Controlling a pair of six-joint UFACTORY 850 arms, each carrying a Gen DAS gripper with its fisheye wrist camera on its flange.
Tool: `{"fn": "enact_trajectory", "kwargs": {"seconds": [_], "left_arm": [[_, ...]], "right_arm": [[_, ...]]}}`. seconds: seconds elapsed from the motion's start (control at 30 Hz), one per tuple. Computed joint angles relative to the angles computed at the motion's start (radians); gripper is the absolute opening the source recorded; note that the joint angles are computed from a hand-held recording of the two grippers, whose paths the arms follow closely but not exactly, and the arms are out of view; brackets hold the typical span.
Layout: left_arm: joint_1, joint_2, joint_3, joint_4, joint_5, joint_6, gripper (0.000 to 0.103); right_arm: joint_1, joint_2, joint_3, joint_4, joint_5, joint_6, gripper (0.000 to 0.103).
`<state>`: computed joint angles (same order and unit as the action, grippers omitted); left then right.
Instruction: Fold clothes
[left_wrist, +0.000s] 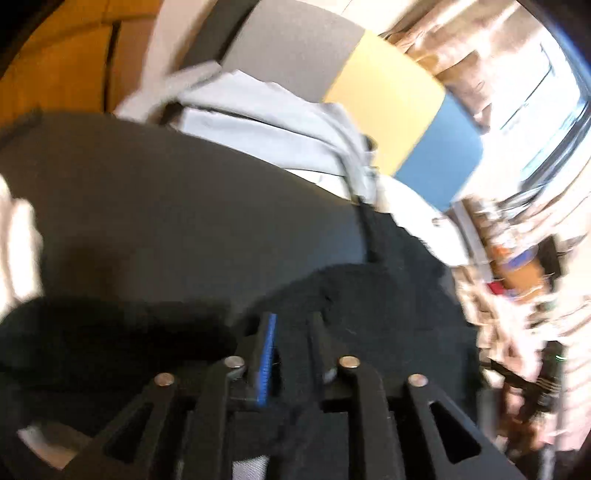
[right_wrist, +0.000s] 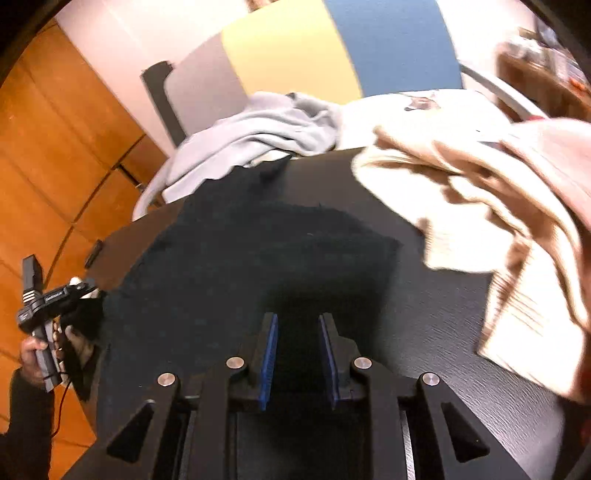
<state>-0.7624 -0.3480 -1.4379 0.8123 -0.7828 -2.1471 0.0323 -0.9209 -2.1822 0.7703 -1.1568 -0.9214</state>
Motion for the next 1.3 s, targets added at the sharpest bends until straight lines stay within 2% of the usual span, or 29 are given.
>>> {"fn": "enact_trajectory", "kwargs": {"seconds": [0.07, 0.17, 0.3, 0.4, 0.47, 0.57, 0.6, 0.63, 0.7, 0.73, 0.77, 0.8, 0.83, 0.87, 0.97, 1.03, 1.07, 1.13, 1.2, 1.23, 1.3], "left_arm": [[-0.014, 0.019, 0.045, 0.027, 0.035, -0.026, 0.025], [-0.032, 0.03, 0.091, 0.017, 0.05, -0.022, 0.031], [-0.046, 0.033, 0.117, 0.115, 0.075, -0.052, 0.038], [-0.046, 0.025, 0.111, 0.181, 0.102, -0.039, 0.045], [-0.033, 0.012, 0.097, 0.172, 0.129, -0.005, 0.05], [-0.006, -0.007, 0.078, 0.111, 0.164, 0.066, 0.049], [0.002, -0.006, 0.082, 0.099, 0.198, 0.077, 0.048], [0.009, -0.006, 0.085, 0.087, 0.23, 0.09, 0.042], [0.003, -0.022, 0.066, 0.096, 0.221, 0.118, 0.02], [-0.001, -0.026, 0.06, 0.105, 0.221, 0.126, 0.006], [-0.004, -0.03, 0.058, 0.115, 0.223, 0.121, 0.006], [-0.007, -0.029, 0.06, 0.123, 0.23, 0.111, 0.006], [-0.009, -0.028, 0.064, 0.131, 0.236, 0.098, 0.006], [-0.011, -0.023, 0.071, 0.151, 0.235, 0.066, 0.005], [-0.015, -0.006, 0.089, 0.203, 0.227, -0.02, 0.005], [-0.012, 0.004, 0.096, 0.206, 0.221, -0.038, 0.005], [-0.007, 0.007, 0.091, 0.172, 0.217, -0.005, 0.005], [0.008, -0.01, 0.063, 0.01, 0.213, 0.154, 0.006], [0.01, -0.03, 0.03, -0.088, 0.153, 0.222, 0.014], [0.004, -0.042, 0.009, -0.102, 0.111, 0.25, 0.027], [-0.024, -0.078, -0.062, -0.075, -0.061, 0.258, 0.033]], "right_arm": [[0.027, 0.007, 0.003, 0.015, -0.056, -0.043, 0.028], [0.091, 0.055, 0.072, 0.003, -0.078, -0.146, 0.037], [0.193, 0.111, 0.161, -0.044, -0.031, -0.215, 0.037], [0.249, 0.107, 0.152, -0.068, -0.017, -0.221, 0.039], [0.281, 0.063, 0.083, -0.107, -0.018, -0.197, 0.052], [0.305, 0.026, 0.022, -0.176, 0.003, -0.177, 0.057], [0.317, 0.016, 0.011, -0.212, 0.026, -0.169, 0.057], [0.328, 0.009, 0.005, -0.253, 0.043, -0.159, 0.057], [0.336, 0.016, 0.026, -0.278, 0.073, -0.175, 0.056], [0.335, 0.025, 0.045, -0.271, 0.085, -0.194, 0.048], [0.332, 0.036, 0.06, -0.257, 0.09, -0.212, 0.034], [0.329, 0.047, 0.075, -0.243, 0.096, -0.229, 0.025], [0.328, 0.059, 0.093, -0.234, 0.107, -0.241, 0.006], [0.328, 0.071, 0.112, -0.228, 0.125, -0.252, 0.006], [0.326, 0.094, 0.144, -0.194, 0.176, -0.275, 0.005], [0.321, 0.074, 0.105, -0.16, 0.175, -0.251, 0.005], [0.318, 0.061, 0.08, -0.147, 0.169, -0.234, 0.005], [0.319, 0.02, 0.013, -0.157, 0.126, -0.184, 0.005], [0.324, -0.024, -0.054, -0.183, 0.07, -0.134, 0.006], [0.325, -0.019, -0.037, -0.183, 0.078, -0.129, 0.012], [0.315, -0.006, -0.003, -0.152, 0.087, -0.122, 0.025]]}}
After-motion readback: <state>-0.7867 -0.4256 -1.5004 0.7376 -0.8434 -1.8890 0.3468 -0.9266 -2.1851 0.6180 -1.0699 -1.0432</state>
